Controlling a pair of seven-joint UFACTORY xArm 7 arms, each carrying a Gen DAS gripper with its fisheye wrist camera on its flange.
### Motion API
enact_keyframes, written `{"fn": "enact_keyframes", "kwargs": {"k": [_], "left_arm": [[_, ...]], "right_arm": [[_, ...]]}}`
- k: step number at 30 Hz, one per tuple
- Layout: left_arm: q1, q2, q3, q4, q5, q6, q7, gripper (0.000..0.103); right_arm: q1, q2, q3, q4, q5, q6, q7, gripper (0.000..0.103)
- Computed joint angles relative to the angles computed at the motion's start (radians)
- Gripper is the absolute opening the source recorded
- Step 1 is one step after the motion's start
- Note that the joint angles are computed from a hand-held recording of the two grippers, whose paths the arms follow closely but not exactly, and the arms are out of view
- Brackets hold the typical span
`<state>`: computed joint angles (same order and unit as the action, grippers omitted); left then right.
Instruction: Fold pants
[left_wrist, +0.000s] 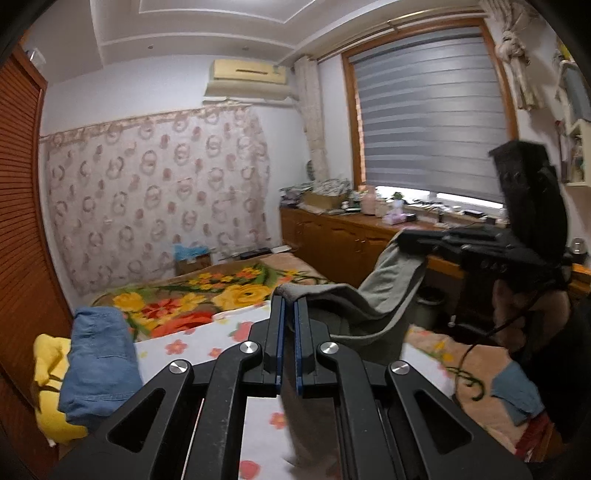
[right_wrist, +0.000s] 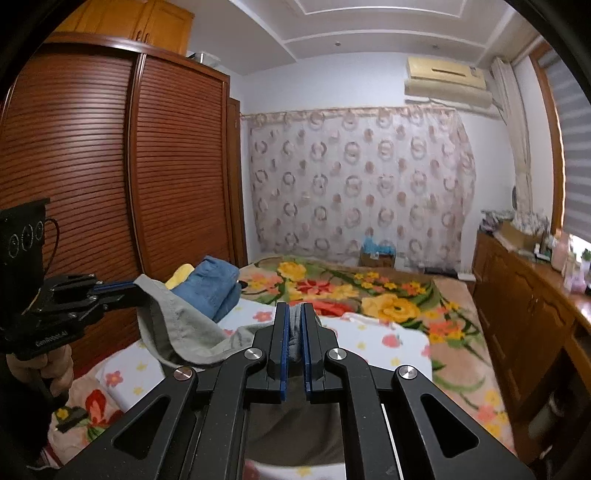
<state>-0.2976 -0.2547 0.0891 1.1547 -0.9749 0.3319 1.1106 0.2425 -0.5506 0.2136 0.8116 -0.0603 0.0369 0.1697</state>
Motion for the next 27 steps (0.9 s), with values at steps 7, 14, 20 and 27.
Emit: {"fn": "enact_keyframes", "kwargs": {"k": [7,14,20,27], "left_arm": [[0.089,0.211,-0.016,0.215,0.000,0.005,-0.007,0.005],[0.178,0.242,-0.091,0.304,-0.081,-0.011,0.072,0.005],[0.188,0.171,-0.103,0.070,-0.012,-0.037,0.059,0.005],[0.144,0.089,-0.065,-0.143,-0.042,-0.015,0.050,0.005]], "right_arm": [[-0.087,0.264,0.040,0.210,-0.071,0.012,-0.013,0.006],[-0.261,0.379,0.193,0.441,-0.384,0.078,0.285,0.005],[-0.064,0.378,0.050,0.293,-0.249,0.067,0.203,0.006],[0.027,0.385,0.009,0.165,-0.139,0.067,0.151,0.006]]}}
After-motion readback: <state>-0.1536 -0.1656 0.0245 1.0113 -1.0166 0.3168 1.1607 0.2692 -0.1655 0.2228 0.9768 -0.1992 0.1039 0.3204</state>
